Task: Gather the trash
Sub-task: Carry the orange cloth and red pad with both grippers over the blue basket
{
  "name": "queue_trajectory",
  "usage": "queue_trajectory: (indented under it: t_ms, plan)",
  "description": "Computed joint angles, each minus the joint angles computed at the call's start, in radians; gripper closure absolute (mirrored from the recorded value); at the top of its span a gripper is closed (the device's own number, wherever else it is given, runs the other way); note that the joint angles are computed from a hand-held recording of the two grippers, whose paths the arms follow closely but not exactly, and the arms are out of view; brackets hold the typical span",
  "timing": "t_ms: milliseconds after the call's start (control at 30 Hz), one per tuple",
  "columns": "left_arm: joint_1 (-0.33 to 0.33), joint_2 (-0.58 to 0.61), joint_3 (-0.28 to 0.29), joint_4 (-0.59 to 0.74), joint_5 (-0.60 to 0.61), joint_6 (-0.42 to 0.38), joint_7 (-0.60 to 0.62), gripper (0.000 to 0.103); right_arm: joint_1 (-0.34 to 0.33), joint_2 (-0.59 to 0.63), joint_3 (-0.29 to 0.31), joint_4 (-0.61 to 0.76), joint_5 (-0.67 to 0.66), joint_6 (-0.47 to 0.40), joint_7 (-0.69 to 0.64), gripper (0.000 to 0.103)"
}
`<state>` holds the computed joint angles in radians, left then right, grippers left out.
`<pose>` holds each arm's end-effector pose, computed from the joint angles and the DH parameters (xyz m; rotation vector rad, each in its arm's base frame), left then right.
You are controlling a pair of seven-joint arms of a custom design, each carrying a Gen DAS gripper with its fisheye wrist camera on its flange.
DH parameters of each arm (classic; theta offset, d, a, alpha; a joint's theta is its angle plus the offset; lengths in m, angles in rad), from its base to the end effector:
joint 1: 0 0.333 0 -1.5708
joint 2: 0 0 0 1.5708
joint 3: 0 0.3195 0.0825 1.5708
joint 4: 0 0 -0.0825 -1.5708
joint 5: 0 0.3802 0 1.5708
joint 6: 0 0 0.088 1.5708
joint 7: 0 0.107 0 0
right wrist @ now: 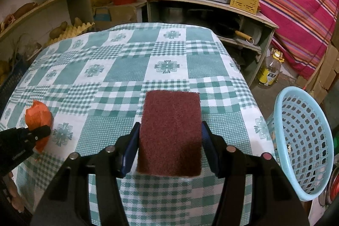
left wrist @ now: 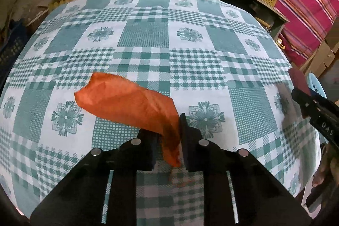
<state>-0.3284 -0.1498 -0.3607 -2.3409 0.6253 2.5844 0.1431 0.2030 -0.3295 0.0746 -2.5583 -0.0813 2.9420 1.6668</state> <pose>0.3867 -0.3367 0.4339 -2.1414 1.6520 -0.6554 0.4430 0.1333 0.4707 -2.0035 1.5397 -0.6031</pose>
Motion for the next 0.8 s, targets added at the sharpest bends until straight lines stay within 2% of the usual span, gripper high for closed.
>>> queue_trajectory:
  t_ms: [367, 633, 800]
  plan:
    - [0.003, -0.022, -0.021, 0.032, 0.099, -0.079, -0.031, 0.088, 0.01, -0.006, -0.027, -0.002, 0.037, 0.012, -0.028, 0.047]
    - [-0.004, -0.005, -0.029, 0.081, 0.165, -0.091, -0.054, 0.088, -0.033, -0.034, -0.023, -0.019, 0.022, 0.037, -0.025, 0.047]
    - [-0.02, 0.036, -0.021, 0.131, 0.196, -0.09, -0.064, 0.088, -0.045, -0.059, -0.053, -0.03, 0.032, 0.047, -0.051, 0.047]
